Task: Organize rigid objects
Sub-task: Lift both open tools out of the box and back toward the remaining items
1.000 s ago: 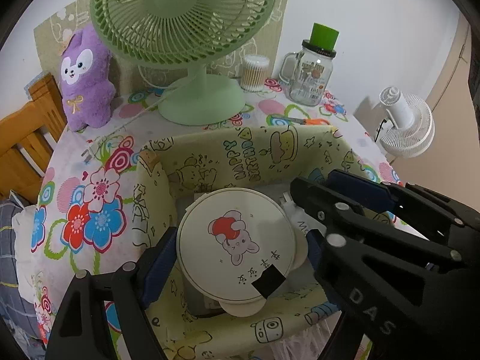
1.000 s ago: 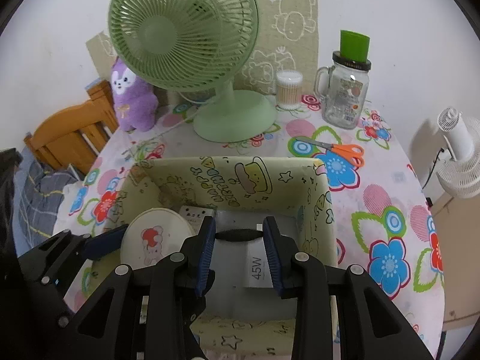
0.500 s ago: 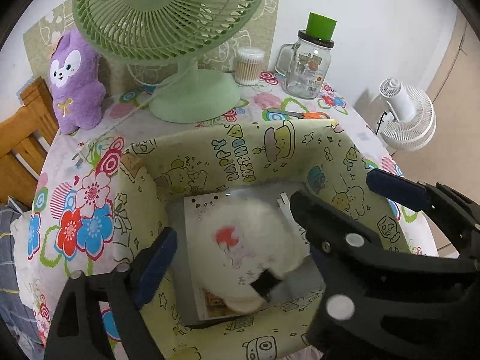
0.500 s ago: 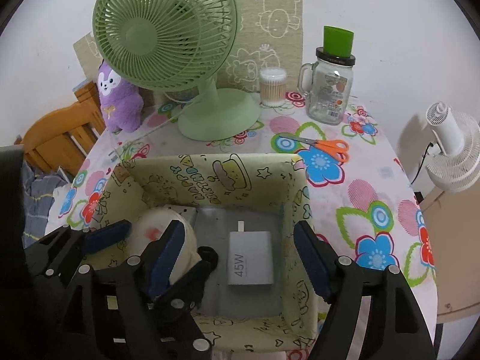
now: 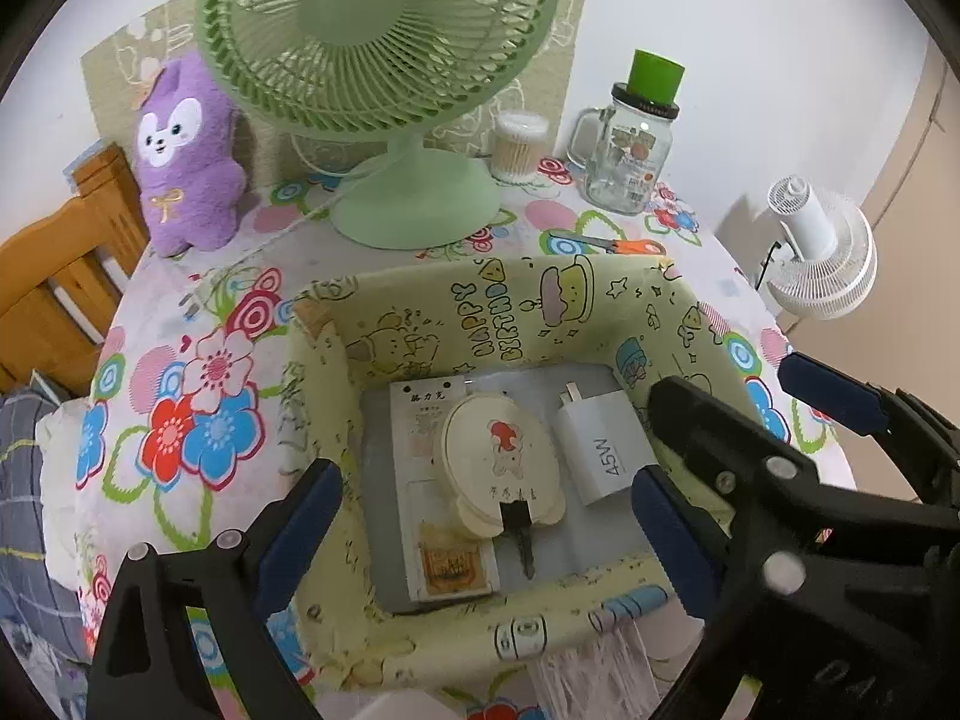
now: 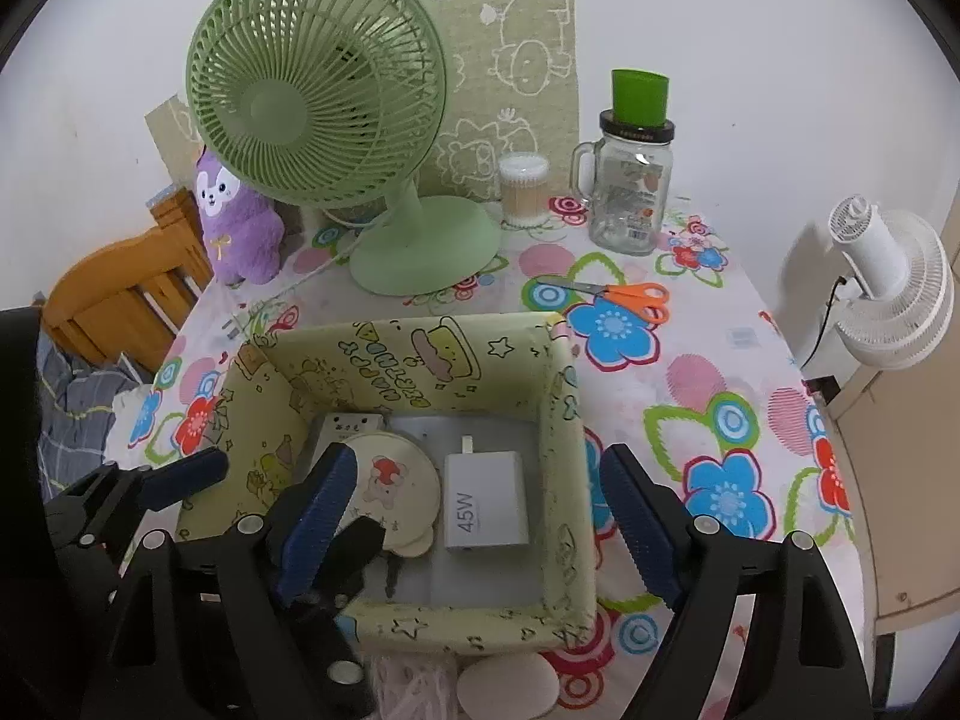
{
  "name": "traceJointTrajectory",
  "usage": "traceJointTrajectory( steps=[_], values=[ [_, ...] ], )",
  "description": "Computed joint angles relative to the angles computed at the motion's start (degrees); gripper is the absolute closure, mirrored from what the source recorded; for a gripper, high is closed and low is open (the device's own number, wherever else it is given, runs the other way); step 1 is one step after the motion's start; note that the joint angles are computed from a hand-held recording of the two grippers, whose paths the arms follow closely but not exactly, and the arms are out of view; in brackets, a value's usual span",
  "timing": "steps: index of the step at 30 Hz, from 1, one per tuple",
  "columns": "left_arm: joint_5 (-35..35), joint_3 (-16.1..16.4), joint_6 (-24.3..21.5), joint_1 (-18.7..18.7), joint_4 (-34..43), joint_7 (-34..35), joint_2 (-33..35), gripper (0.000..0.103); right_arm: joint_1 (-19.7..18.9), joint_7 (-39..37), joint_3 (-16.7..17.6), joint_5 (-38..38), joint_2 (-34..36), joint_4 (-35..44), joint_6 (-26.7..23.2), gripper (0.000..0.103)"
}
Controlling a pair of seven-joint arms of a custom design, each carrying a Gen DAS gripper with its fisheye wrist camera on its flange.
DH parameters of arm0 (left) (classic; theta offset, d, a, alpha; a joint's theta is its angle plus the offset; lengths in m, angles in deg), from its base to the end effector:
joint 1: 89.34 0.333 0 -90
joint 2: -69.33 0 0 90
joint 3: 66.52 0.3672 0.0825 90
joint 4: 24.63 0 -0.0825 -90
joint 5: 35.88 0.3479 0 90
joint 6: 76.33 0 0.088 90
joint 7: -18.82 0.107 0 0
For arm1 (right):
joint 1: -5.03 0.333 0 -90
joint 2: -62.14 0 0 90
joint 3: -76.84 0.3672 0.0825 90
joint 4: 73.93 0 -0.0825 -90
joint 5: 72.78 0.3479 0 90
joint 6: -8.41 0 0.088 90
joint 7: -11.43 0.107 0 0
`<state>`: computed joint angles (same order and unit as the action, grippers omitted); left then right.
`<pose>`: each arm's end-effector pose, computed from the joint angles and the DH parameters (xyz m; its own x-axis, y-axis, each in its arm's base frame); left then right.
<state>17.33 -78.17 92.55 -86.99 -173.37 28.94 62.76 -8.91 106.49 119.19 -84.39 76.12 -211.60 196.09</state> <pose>0.4103 -0.1217 0.4086 0.3152 -0.9440 0.0971 -0.7873 -0.3173 -0.5287 0.4707 0.2560 0.4024 0.5491 -0.8282 -0.1116 -0.6752 -0.3610 -0.6433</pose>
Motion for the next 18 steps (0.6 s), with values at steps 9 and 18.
traceJointTrajectory(
  steps=[9, 18],
  values=[
    [-3.8, -2.6, -3.6, -0.4, -2.2, -0.5, -5.1, 0.002, -15.3, 2.5, 13.5, -5.9, -0.4, -2.8, 1.3, 0.010],
    [-8.0, -6.2, -7.5, -1.2, -3.3, -1.6, -9.2, 0.001, -33.1, 8.8, 28.6, -16.9, 0.3, -5.1, 0.8, 0.006]
  ],
)
